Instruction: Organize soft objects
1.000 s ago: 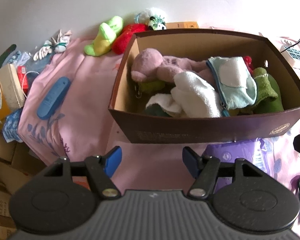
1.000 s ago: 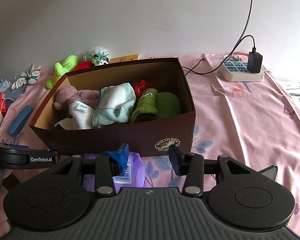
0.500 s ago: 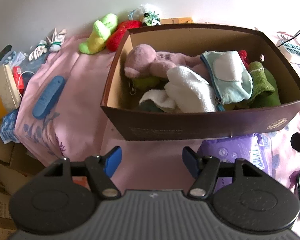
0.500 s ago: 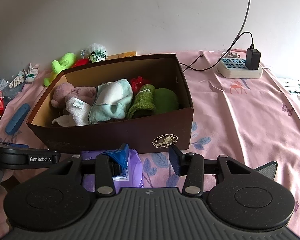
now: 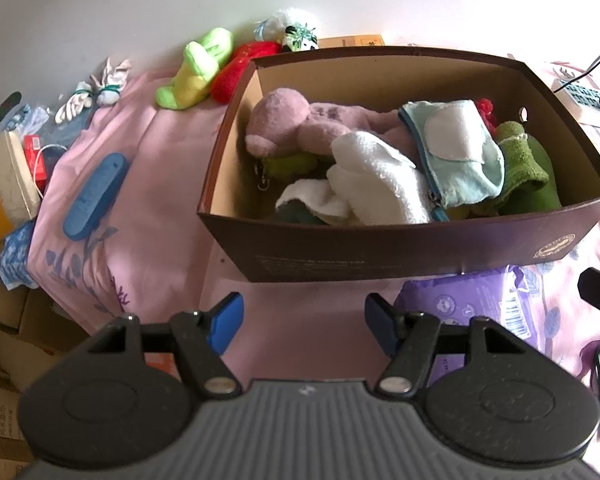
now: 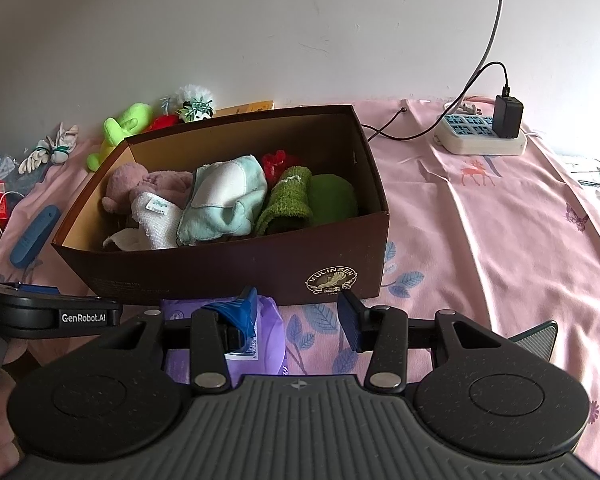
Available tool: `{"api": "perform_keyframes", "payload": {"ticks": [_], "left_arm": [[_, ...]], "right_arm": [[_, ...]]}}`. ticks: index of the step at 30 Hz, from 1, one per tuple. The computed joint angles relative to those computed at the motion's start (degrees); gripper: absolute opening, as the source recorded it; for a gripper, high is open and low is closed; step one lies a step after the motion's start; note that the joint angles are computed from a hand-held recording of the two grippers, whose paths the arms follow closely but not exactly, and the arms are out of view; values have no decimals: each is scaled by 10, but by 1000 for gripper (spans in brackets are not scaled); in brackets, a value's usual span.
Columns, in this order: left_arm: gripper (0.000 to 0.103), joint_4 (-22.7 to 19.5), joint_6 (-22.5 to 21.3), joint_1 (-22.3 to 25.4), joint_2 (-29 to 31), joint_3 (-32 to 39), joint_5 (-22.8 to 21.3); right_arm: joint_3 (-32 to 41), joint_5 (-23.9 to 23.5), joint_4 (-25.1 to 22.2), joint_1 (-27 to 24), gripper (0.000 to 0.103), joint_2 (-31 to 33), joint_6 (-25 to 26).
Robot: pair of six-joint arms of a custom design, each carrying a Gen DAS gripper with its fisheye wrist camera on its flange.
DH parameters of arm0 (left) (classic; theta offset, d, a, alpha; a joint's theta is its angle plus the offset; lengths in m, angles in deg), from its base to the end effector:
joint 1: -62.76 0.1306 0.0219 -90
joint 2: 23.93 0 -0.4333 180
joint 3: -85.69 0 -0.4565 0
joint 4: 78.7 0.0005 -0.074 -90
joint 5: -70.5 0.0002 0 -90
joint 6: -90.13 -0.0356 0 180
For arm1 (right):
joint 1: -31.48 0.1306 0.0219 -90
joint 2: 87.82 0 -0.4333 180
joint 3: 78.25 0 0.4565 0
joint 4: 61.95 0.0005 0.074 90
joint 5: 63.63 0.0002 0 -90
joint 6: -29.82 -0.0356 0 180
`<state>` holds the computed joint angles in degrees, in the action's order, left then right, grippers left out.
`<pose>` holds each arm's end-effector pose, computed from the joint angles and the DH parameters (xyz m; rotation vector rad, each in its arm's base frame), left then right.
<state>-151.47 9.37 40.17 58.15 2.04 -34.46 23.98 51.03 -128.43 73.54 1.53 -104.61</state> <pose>0.4290 -0.1691 0.5798 0.2020 2.5354 0.1244 0.4000 0.3403 0.5799 0.2212 2.3870 0.1579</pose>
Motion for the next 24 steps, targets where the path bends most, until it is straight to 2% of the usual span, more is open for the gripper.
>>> {"api": "perform_keyframes", "payload": {"ticks": [24], "left_arm": [[67,2,3,-1,-2,-2,-7]], "right_arm": [[0,0,1,2,28,1,0]]}}
